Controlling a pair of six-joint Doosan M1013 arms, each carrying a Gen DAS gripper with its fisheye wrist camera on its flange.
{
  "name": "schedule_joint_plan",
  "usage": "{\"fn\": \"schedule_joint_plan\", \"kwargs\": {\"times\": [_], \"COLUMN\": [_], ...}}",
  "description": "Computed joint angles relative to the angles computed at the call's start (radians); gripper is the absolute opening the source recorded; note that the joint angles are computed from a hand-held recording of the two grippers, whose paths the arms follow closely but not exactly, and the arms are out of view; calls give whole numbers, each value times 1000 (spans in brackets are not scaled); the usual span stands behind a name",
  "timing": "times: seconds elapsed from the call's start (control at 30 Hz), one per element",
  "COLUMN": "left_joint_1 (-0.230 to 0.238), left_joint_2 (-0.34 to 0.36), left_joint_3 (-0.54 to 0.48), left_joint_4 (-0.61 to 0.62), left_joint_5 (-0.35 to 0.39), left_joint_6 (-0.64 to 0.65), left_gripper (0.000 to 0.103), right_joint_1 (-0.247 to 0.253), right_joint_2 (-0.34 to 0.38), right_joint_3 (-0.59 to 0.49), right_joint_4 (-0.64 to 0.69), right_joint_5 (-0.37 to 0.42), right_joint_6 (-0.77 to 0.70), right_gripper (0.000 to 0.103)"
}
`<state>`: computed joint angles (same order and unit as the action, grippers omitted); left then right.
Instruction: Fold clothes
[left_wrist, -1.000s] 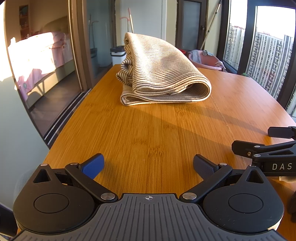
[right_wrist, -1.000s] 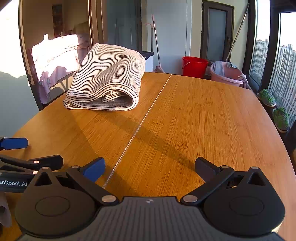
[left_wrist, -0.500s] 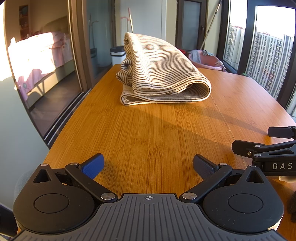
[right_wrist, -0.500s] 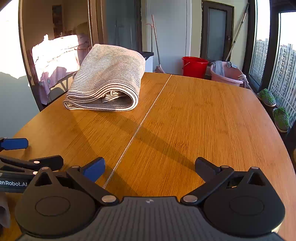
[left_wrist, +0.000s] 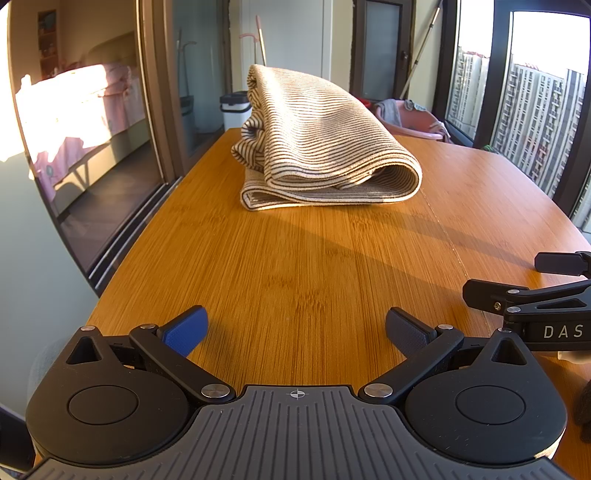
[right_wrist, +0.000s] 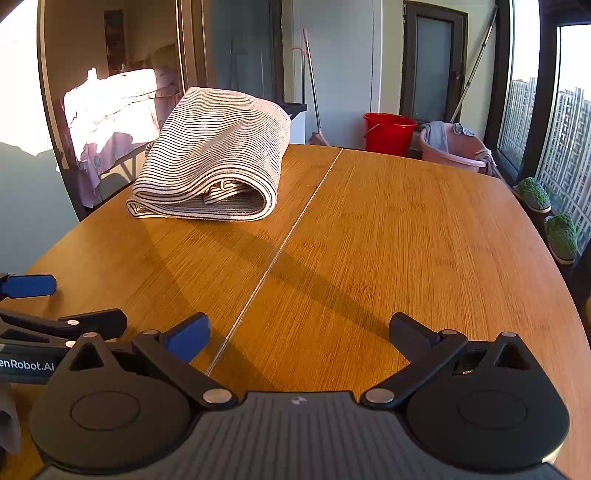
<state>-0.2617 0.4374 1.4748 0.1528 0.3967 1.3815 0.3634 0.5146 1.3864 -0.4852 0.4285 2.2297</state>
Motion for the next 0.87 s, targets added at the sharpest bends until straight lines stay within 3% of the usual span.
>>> {"fn": "schedule_joint_plan", "kwargs": {"times": [0.67, 0.8, 0.87], "left_joint_1": [4, 17, 32], "left_joint_2": [-2, -8, -14], "left_joint_3": [2, 13, 25], "left_joint_4": [-30, -134, -259], "left_joint_5": [-7, -32, -56], "left_joint_6": [20, 93, 177], "left_gripper": [103, 103, 103], "right_joint_1": [6, 8, 12], "right_joint_2": [6, 8, 10], "right_joint_3": [-11, -14, -17], "right_joint_4": [-44, -66, -87], "right_joint_5": [28, 42, 51], "right_joint_6": [40, 64, 91], "right_gripper": [103, 103, 103]}}
